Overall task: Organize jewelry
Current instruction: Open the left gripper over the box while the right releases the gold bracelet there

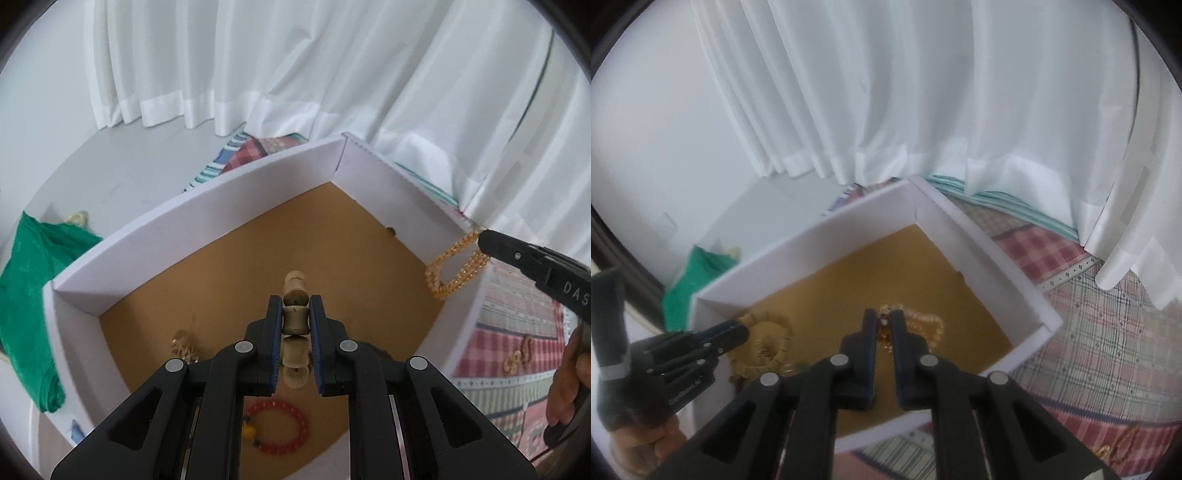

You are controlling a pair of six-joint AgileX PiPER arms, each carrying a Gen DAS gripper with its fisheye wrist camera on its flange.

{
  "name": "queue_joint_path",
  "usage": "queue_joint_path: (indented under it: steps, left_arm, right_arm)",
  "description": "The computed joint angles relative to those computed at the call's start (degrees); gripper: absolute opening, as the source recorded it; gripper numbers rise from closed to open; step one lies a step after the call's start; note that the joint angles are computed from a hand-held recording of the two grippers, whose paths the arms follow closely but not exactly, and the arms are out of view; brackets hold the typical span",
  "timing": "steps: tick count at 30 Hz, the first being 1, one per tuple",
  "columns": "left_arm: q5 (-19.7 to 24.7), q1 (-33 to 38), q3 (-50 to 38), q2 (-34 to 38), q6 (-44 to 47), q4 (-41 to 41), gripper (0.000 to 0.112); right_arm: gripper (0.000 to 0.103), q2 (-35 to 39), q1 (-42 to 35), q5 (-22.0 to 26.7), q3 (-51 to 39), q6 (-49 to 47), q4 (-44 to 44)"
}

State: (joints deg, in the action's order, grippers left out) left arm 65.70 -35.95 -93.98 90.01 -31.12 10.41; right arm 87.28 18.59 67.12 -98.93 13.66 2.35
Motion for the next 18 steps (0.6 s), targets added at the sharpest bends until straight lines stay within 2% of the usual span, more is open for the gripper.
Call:
queue_joint_path:
  steps: [3,4,5,6,7,8,9,10,15,18]
  left_arm:
    - [-2.1,1.0,-0.4,2.7,0.6,-0.2,0.015]
    - [-2.1,1.1,-0.7,3.2,0.5,0.1,0.023]
    - [-1.4,1.1,-1.1,3.7,-0.3,1.1,0.033]
    - [-0.8,0.9,-1.2,3.5,-1.3,2.4,0.058]
    - [-1.1,0.7,-0.7,2.9,-2.2,3.7,0.073]
    - [-1.9,0.4,0.4,1.6,-3.4,5.3,0.077]
    - [-2.5,0.0,1.7,-0.1,-4.4,7.1,0.081]
    - [-2.7,0.0,2.1,-0.9,-4.6,7.6,0.084]
    - [-2.4,-1.7,4.6,-6.0,-6.3,7.9,0.087]
    - [-1.6,-6.9,6.8,-9.2,-9.1,9.5,0.089]
  right_arm:
    - [0.01,3.9,0.6,-1.0,-1.5,-0.5,-1.1]
    - [0.01,4.9,0.5,-2.1,-1.6,-0.8,-0.3]
    - [0.013,5.6,0.5,-2.8,-2.0,-0.3,-0.1]
    - [0.024,5.9,0.6,-3.1,-2.3,0.4,0.2]
    - [0.032,5.8,0.6,-3.8,-2.1,1.3,0.8]
    - [0.05,5.3,0.7,-4.9,-1.5,2.4,1.5]
    - [0.054,4.5,0.8,-5.7,-0.9,3.0,1.6]
    - [0.054,3.1,1.2,-7.1,0.4,3.4,1.5]
    - [0.054,-2.6,2.3,-7.1,3.1,5.0,-0.3]
    - [0.054,-8.2,3.2,-6.9,7.1,6.5,-3.0]
